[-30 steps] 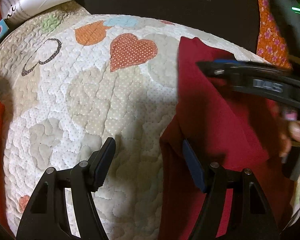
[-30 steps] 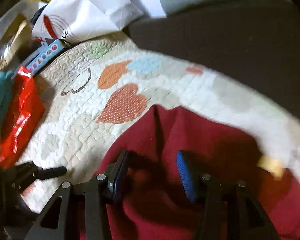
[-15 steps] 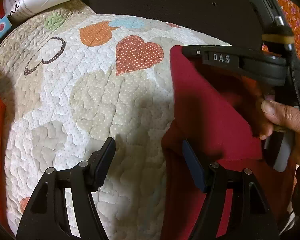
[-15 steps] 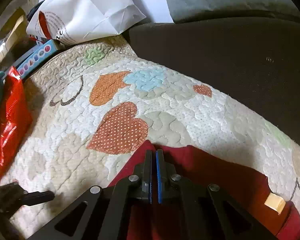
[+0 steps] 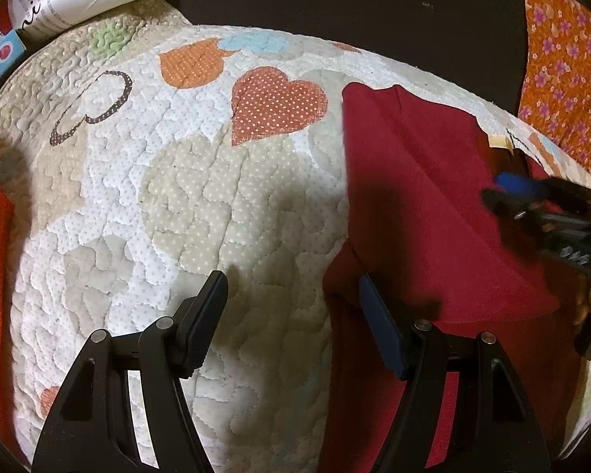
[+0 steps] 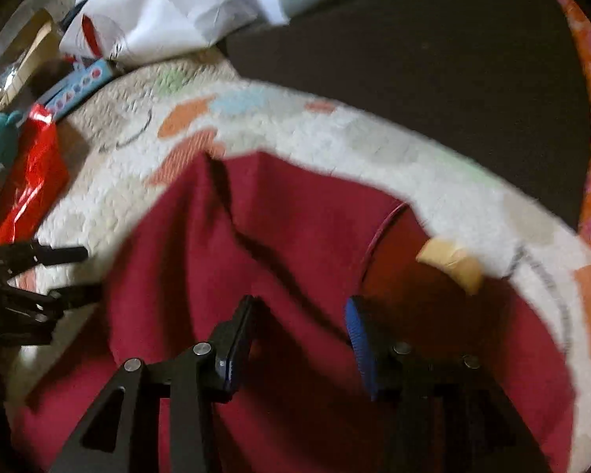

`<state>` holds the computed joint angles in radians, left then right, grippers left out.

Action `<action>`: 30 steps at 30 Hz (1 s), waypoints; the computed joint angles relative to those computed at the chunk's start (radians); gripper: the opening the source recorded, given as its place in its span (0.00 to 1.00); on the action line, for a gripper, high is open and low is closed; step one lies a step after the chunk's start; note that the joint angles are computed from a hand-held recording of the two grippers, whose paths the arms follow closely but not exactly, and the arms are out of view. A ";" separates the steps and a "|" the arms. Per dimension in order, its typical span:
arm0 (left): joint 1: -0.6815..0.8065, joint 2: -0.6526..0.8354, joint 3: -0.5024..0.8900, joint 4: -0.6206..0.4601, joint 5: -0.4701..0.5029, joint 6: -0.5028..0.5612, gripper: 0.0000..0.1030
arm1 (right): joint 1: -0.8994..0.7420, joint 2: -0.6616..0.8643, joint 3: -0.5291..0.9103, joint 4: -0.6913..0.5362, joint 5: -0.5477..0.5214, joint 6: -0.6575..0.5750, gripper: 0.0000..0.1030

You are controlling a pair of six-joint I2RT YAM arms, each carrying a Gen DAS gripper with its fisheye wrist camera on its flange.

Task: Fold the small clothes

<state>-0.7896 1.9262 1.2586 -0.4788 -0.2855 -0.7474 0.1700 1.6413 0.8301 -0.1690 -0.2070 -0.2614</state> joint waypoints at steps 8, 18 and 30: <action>-0.001 0.018 0.020 0.001 0.019 0.002 0.67 | -0.031 -0.033 -0.012 0.075 0.051 0.090 0.05; -0.004 -0.003 0.012 -0.002 0.012 -0.003 0.67 | -0.103 -0.303 -0.209 0.068 0.089 0.146 0.38; -0.038 -0.028 -0.002 0.053 -0.029 0.002 0.67 | -0.587 -0.430 -0.302 -0.030 0.008 0.019 0.04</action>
<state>-0.8272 1.8985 1.2562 -0.4256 -0.3143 -0.7449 -0.4170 1.2117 0.5285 -0.1991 -0.1993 -0.2420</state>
